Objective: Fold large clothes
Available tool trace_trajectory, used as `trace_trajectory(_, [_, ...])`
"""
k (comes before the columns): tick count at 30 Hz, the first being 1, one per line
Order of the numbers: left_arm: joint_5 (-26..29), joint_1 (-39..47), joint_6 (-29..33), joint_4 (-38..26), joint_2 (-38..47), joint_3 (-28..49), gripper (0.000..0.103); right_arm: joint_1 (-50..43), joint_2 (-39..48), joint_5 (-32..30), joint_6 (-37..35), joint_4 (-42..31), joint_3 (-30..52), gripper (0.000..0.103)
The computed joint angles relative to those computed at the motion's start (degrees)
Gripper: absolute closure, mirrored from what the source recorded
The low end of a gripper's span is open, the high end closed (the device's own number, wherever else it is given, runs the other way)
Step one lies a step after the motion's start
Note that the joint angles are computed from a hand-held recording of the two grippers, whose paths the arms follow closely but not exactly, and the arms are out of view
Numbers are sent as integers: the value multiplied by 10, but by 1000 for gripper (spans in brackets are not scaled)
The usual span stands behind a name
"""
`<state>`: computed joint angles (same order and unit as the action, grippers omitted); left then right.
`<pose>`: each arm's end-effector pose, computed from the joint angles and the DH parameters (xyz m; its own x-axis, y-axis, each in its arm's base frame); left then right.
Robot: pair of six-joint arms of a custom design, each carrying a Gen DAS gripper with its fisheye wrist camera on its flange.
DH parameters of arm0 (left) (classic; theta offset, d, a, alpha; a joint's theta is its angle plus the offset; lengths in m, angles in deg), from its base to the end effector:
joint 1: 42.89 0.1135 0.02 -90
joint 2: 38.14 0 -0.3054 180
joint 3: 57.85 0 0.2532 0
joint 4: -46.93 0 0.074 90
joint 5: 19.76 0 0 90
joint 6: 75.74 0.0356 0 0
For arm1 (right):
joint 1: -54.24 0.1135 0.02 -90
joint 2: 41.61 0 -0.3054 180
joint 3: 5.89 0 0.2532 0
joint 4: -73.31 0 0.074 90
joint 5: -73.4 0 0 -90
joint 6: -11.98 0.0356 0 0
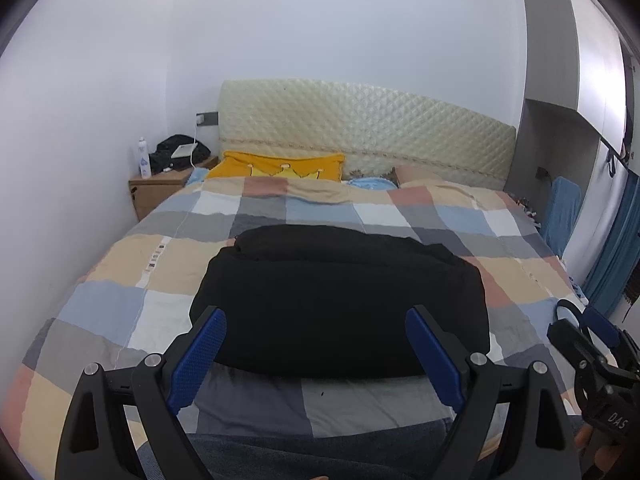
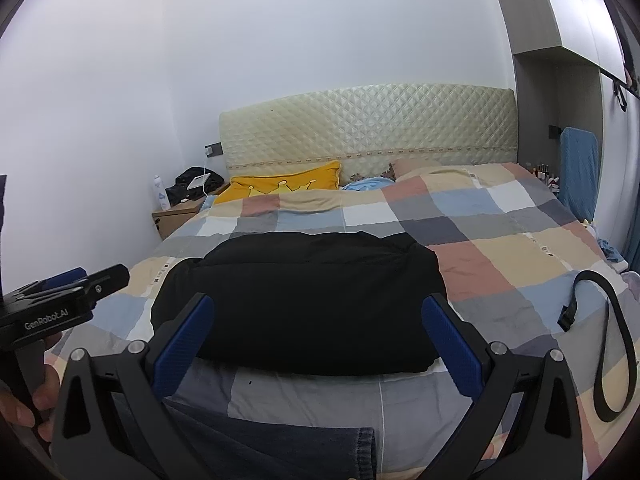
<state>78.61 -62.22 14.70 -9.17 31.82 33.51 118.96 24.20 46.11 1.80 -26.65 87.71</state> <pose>0.2256 -0.0846 0.4306 -0.5338 0.1953 -0.8228 0.4445 0.8925 -0.0766 0.0912 0.1190 0.4241 -0.3655 0.2828 -0.8868 0.3474 0.9253 0.1518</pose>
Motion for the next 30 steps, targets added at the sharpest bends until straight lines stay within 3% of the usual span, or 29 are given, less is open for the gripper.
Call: trace_trajectory(30, [-18,-14,-11,1,-5,-4,12,-18,4,-4,-10,12,9,0])
